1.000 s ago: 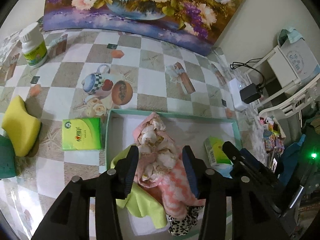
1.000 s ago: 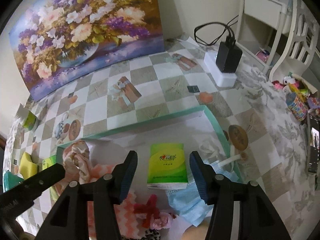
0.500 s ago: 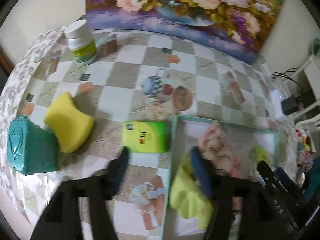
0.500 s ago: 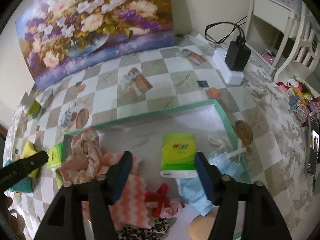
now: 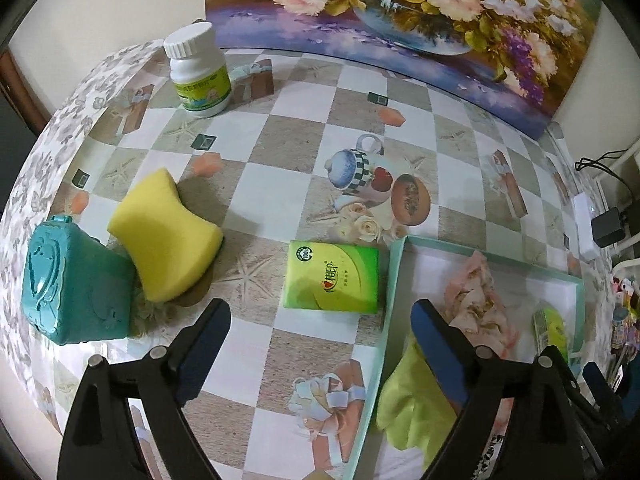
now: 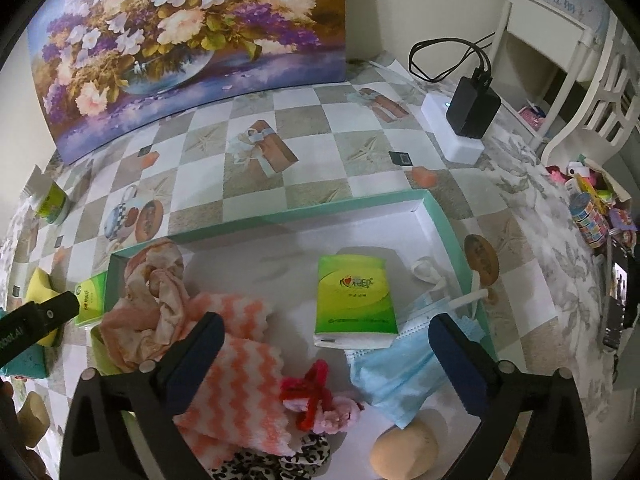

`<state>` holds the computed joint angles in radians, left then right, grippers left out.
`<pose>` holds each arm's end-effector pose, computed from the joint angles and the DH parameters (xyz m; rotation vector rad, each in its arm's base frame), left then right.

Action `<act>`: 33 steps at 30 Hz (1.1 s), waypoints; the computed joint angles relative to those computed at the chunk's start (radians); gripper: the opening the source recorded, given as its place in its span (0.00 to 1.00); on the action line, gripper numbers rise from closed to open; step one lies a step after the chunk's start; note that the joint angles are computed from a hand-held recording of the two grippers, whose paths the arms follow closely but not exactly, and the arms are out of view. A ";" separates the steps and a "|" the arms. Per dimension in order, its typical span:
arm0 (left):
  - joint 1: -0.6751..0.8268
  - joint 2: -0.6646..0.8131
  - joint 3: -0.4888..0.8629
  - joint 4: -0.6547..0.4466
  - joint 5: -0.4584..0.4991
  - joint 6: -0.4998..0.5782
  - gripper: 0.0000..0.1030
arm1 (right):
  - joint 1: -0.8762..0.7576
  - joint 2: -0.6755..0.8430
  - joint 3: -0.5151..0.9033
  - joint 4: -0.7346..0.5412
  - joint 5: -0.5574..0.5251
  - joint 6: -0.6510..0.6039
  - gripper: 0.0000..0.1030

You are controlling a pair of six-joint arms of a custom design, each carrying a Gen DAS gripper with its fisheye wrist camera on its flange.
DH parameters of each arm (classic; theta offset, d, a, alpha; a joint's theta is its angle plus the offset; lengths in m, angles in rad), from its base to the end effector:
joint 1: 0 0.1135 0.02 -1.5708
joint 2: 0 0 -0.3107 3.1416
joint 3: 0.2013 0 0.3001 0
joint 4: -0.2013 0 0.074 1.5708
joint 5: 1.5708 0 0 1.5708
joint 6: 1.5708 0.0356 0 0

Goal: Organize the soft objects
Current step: 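Withdraw both open tools up from the tray back over the table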

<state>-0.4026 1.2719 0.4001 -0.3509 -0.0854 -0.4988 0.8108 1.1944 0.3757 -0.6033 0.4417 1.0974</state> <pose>0.1861 -0.0760 0.1210 -0.1550 2.7854 -0.1064 0.1256 0.1100 0.1237 0.4289 2.6568 -0.1858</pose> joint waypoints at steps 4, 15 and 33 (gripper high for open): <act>0.008 -0.007 0.006 -0.012 0.005 0.016 0.89 | 0.007 0.004 0.008 -0.012 0.003 0.006 1.00; 0.053 -0.106 0.037 -0.109 0.040 0.107 0.89 | 0.069 -0.050 0.055 -0.084 0.025 0.041 1.00; 0.624 -0.184 0.097 -0.193 0.218 0.471 0.89 | 0.210 0.131 0.193 -0.030 0.029 0.031 1.00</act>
<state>0.2218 1.0883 0.4974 -0.5441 0.1322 -0.0278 1.0210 1.3258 0.5691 -0.6337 0.4709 1.1281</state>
